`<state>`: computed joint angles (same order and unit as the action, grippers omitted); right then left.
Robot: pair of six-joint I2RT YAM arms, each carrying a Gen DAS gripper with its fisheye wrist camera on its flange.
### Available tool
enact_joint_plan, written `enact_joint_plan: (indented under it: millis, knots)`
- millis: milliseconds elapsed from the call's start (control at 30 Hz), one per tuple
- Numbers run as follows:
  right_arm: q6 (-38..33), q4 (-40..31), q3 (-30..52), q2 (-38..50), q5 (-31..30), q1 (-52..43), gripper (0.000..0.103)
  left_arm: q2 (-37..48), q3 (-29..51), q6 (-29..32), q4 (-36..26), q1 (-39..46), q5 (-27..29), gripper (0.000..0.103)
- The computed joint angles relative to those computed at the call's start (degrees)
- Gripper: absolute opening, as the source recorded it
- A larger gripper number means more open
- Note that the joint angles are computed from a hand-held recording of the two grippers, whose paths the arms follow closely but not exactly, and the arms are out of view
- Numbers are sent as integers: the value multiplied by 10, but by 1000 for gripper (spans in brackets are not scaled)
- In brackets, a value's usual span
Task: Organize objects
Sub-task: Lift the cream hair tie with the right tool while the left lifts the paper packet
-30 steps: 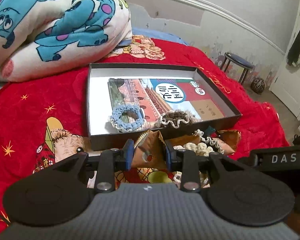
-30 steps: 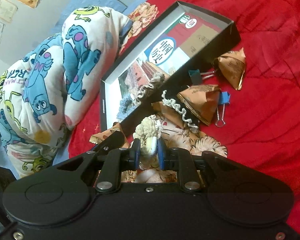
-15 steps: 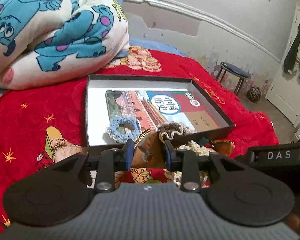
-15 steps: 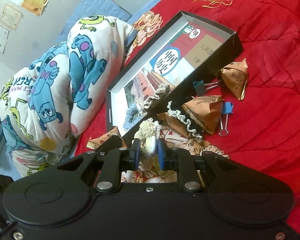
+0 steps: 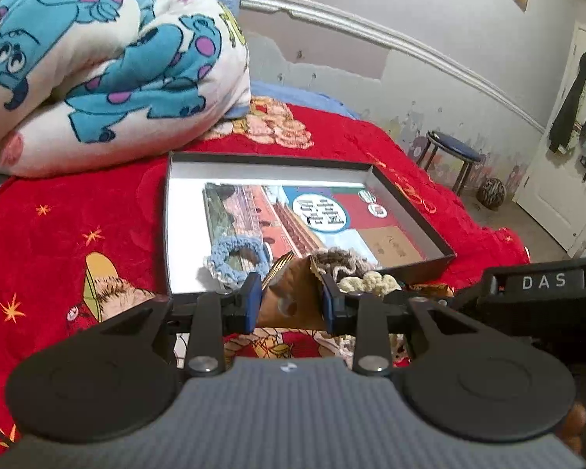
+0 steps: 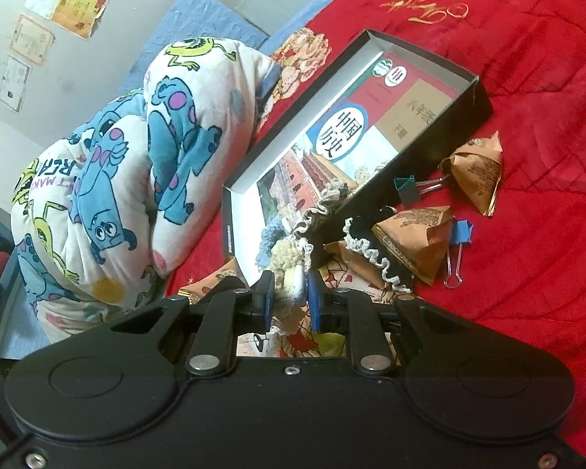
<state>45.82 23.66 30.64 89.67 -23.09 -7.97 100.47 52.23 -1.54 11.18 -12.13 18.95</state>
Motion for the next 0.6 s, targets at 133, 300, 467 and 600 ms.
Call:
enact_joint_plan:
  millis: [133,300,467,600]
  knots:
    - [0,1,13,21,4,4,18,7,1,3,5,-4,-1,36]
    - [-6,12,26,35,13,0,18,10,0,3,13,-7,5,36]
    - [-8,5,44,48,9,-12,18,15,2,-1,22,-9,10,36]
    - [-7,2,52,49,8,-13,18,15,2,-4,26,-9,17,36]
